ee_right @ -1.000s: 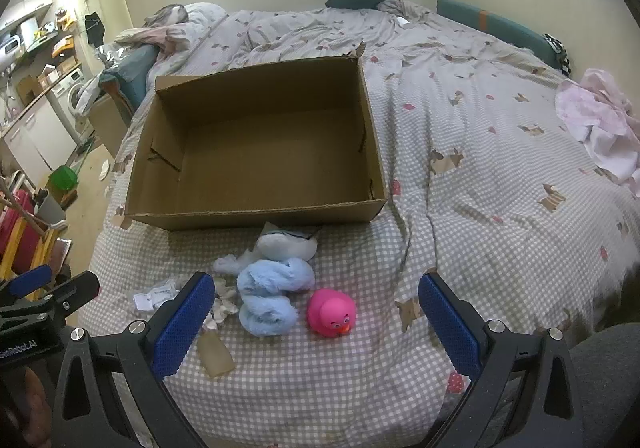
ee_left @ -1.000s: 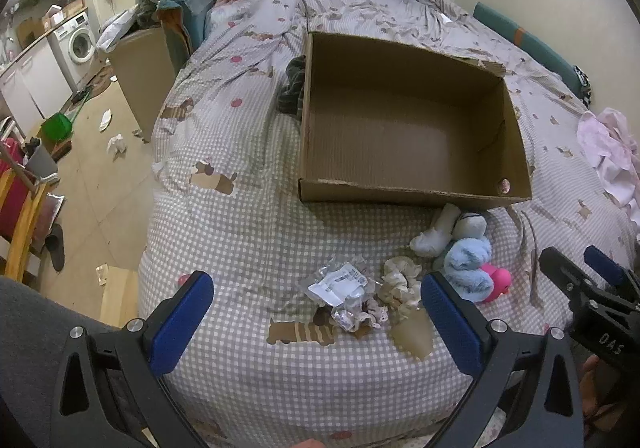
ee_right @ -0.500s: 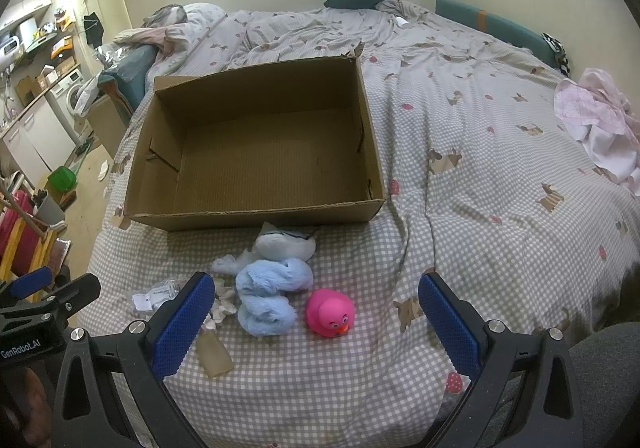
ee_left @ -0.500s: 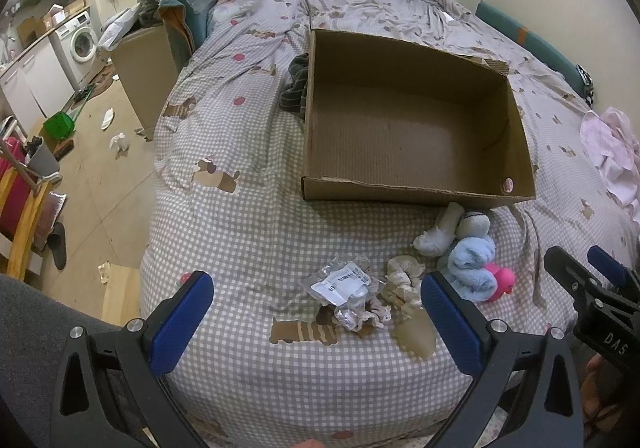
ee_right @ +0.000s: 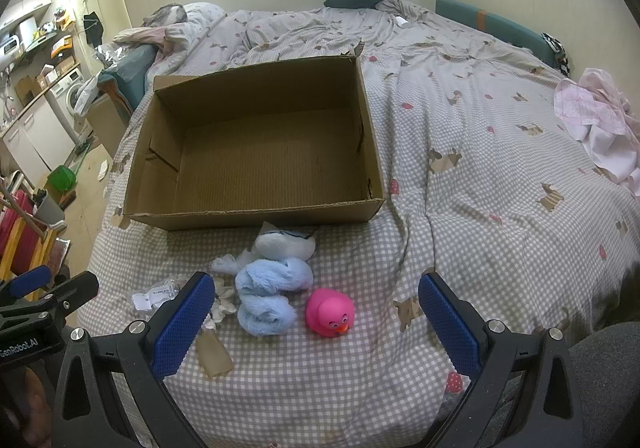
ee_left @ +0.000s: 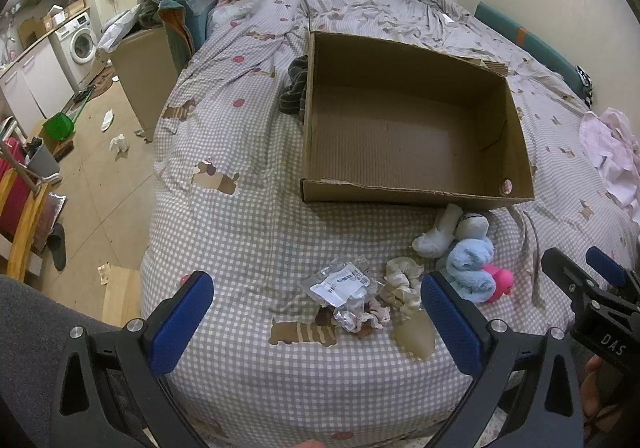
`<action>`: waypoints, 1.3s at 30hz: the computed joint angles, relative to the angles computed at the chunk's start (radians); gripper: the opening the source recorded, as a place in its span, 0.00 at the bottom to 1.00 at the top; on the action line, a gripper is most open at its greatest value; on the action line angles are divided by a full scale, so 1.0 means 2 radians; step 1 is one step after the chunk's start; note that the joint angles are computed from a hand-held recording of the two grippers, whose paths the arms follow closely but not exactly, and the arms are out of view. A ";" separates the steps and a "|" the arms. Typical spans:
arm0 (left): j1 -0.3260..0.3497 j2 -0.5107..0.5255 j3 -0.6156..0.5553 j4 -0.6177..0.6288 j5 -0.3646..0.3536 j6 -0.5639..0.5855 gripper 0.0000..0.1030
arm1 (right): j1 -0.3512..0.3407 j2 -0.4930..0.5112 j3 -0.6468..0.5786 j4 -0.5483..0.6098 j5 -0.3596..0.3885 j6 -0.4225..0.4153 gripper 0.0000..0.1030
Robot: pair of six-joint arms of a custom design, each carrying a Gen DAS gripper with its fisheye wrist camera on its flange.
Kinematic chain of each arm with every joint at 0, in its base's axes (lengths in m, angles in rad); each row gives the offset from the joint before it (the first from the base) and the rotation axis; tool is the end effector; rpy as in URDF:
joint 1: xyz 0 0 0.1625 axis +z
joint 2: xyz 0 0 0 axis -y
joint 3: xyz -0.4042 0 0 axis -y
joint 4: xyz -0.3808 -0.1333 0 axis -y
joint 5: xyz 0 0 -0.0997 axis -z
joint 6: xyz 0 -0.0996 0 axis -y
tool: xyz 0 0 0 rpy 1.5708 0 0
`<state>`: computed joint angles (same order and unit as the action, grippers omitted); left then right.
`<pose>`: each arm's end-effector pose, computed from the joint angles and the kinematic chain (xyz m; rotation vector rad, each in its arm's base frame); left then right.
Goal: Organize soft objects
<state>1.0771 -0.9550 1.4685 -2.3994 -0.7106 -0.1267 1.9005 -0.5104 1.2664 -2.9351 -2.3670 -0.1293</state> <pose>-0.1384 -0.6978 0.2745 0.2578 2.3186 -0.6778 0.3020 -0.6908 0.0985 0.2265 -2.2974 0.8111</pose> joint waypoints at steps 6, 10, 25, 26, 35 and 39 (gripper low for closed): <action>0.000 -0.001 0.000 0.004 -0.001 -0.003 1.00 | 0.000 0.000 0.000 0.001 0.001 0.001 1.00; 0.000 -0.001 0.001 0.000 -0.001 0.000 1.00 | 0.000 0.001 0.000 0.000 0.000 0.001 1.00; 0.000 -0.002 0.001 0.002 -0.001 -0.003 1.00 | -0.003 -0.006 0.007 0.011 0.020 0.011 1.00; 0.000 -0.002 0.001 0.004 -0.001 -0.004 1.00 | -0.005 -0.010 0.010 0.015 0.029 0.015 1.00; 0.005 -0.003 -0.005 0.022 0.009 -0.032 1.00 | -0.031 -0.046 0.013 0.103 0.097 0.103 1.00; 0.011 -0.001 -0.018 0.049 0.013 -0.063 1.00 | -0.058 -0.051 -0.021 0.221 0.124 0.176 1.00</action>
<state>1.0995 -0.9572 1.4330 -2.3012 -0.6847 -0.2532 1.7844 -0.6117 1.2240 -2.4923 -2.1198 0.2236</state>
